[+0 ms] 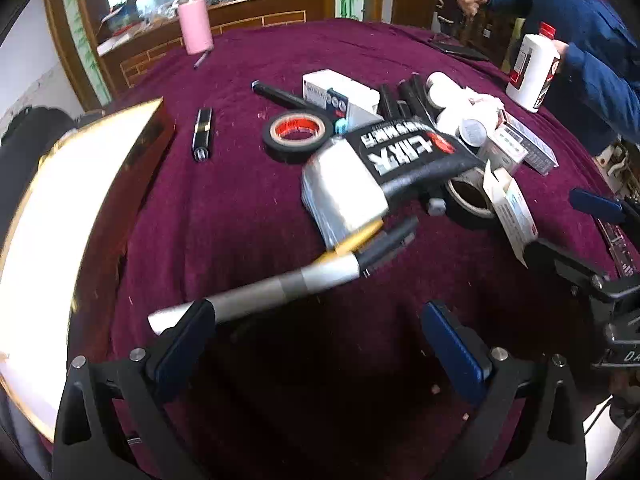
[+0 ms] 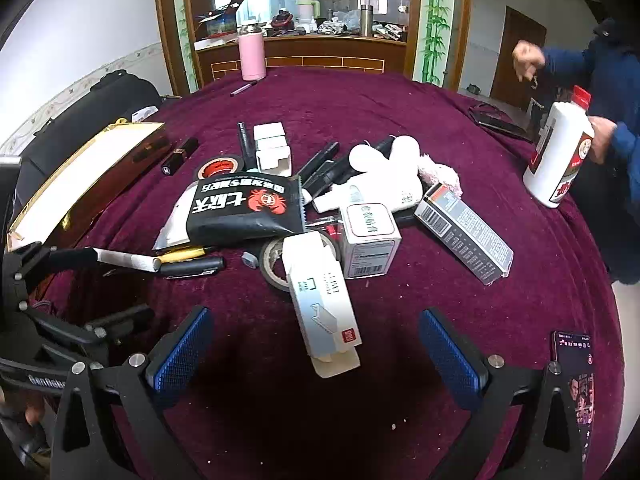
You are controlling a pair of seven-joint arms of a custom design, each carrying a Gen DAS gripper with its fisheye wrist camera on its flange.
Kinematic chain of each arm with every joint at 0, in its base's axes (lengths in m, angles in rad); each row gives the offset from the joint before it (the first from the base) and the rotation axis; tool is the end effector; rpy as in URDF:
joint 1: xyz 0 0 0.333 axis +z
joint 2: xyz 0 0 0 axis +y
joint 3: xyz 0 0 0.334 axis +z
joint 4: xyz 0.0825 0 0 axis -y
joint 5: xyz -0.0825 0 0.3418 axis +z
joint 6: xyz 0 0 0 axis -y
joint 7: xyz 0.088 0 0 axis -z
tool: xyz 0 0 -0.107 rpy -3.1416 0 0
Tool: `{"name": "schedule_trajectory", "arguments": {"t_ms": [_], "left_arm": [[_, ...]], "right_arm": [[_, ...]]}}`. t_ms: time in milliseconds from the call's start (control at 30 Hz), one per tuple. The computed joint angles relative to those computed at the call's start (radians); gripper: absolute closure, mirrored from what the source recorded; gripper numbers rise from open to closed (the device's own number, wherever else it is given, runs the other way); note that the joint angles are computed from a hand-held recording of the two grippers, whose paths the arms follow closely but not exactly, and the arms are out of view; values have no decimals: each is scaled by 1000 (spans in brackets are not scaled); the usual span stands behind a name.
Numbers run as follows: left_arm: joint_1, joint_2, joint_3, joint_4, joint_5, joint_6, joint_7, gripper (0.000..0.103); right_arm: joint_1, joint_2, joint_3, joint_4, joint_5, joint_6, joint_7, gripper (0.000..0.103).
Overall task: Organize objects
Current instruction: 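Grasp the black printed bag with left tool while right tool grasps white staple box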
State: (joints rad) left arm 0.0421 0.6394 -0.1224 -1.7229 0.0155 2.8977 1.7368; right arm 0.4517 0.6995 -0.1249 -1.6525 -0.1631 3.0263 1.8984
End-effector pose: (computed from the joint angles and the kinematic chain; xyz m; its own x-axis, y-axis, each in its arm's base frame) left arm 0.6935 -0.0408 0.3221 -0.2080 -0.9778 -0.0237 -0.8352 0.1901 -0.5161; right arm 0.6650 0.2597 0.3258 0.2140 -0.9768 -0.0099 -0.7571 -0.1595 -0.6335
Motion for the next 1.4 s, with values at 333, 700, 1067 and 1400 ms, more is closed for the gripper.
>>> {"name": "schedule_trajectory", "arguments": {"t_ms": [333,700,1067,1400], "left_arm": [[-36,127,7,239,73,-72,86,0],[-86,293,21,510,116,-170,190,0],[-63,390,-17,688,52,-293,257,1],[-25,341,-59,611,-28,-291,274,54]], "right_arm": [[-32,26,30,38,18,-48,-18,0],[-47,28,39,42,26,-43,-27,0],[-55,33,44,41,43,-40,-28,0],[-58,28,50,19,55,-23,-23,0]]}}
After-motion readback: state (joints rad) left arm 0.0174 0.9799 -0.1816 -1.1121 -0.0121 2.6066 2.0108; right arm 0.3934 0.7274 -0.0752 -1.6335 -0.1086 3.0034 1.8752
